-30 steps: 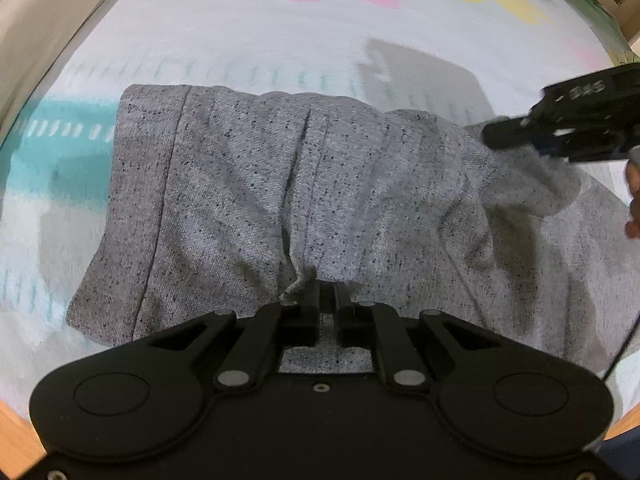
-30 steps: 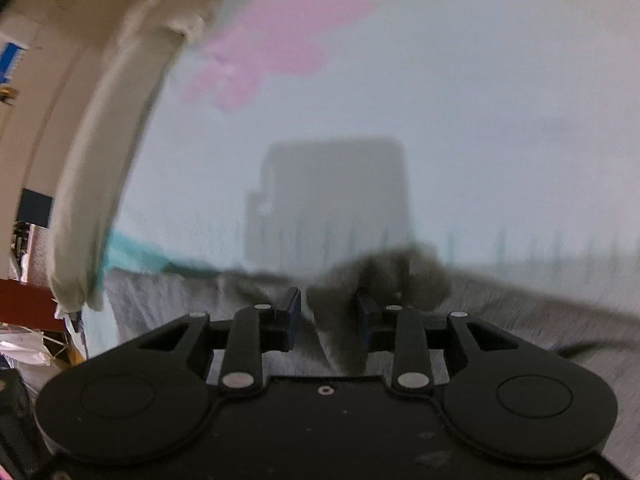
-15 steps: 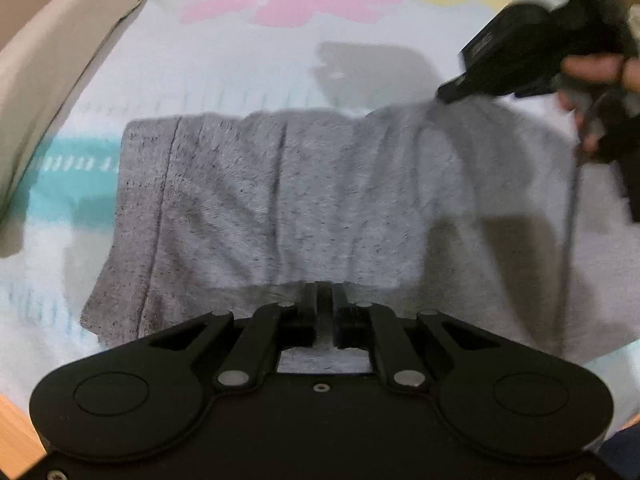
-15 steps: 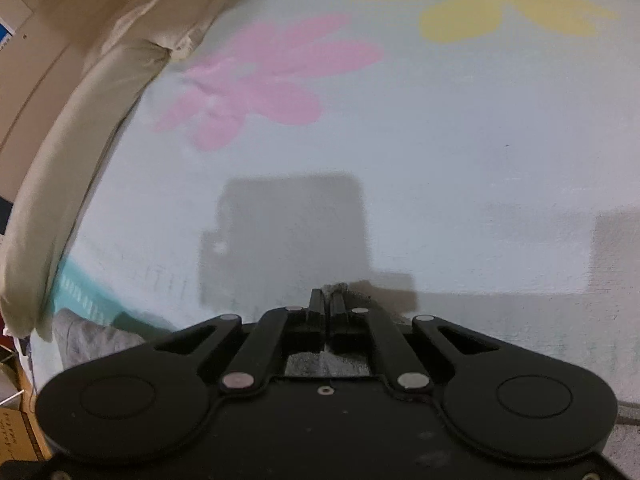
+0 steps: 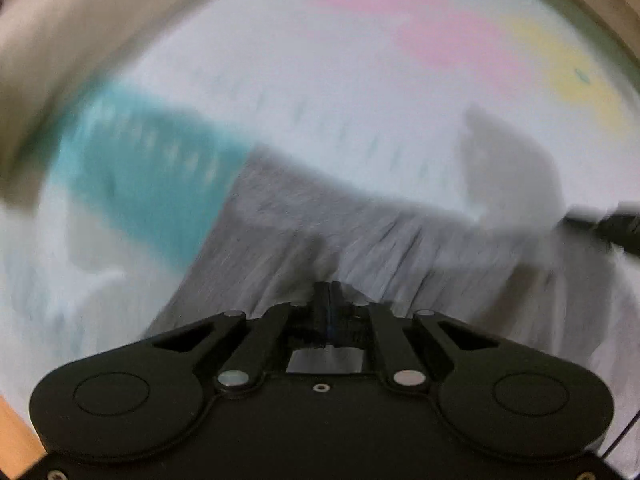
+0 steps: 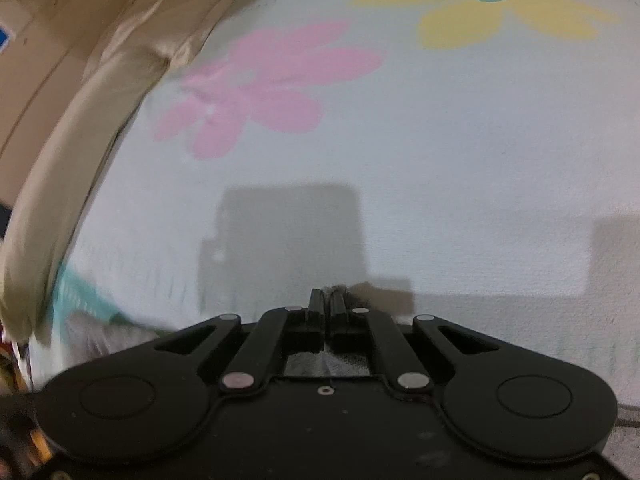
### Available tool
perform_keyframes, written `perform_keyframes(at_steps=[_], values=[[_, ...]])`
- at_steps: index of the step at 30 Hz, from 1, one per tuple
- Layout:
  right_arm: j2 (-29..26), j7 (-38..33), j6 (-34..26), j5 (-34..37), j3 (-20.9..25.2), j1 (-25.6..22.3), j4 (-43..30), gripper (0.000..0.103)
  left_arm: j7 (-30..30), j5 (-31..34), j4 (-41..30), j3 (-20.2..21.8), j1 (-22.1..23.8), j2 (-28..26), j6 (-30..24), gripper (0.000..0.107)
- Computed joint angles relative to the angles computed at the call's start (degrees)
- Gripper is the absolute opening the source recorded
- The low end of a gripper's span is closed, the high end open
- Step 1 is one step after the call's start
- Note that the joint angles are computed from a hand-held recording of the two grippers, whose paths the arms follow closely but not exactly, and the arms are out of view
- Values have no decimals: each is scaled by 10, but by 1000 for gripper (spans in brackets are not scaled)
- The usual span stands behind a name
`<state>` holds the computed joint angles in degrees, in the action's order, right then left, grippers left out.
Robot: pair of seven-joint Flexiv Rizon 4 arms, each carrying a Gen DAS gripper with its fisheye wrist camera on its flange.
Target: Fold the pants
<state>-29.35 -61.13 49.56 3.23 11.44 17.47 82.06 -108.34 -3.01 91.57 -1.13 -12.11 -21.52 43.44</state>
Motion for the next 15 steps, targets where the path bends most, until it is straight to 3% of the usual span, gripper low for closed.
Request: perform_keyframes(at_steps=[2, 4, 7, 10, 13, 15], values=[[3, 20, 31, -38, -27, 14, 17, 1, 21, 4, 31, -33, 31, 20, 22, 12], [-5, 29, 30, -25, -22, -1, 4, 1, 30, -8, 38, -4, 4, 27, 23, 12], [2, 18, 52, -27, -18, -12, 13, 2, 24, 9, 33, 0, -3, 37, 3, 11], [16, -23, 75, -11, 3, -27, 16, 10, -7, 58, 8, 8, -19, 42, -18, 9], [25, -88, 54, 36, 38, -49, 1, 12, -10, 116, 3, 10, -31, 46, 59, 9], [30, -94, 35, 54, 39, -45, -2, 13, -25, 114, -17, 10, -30, 29, 78, 9]])
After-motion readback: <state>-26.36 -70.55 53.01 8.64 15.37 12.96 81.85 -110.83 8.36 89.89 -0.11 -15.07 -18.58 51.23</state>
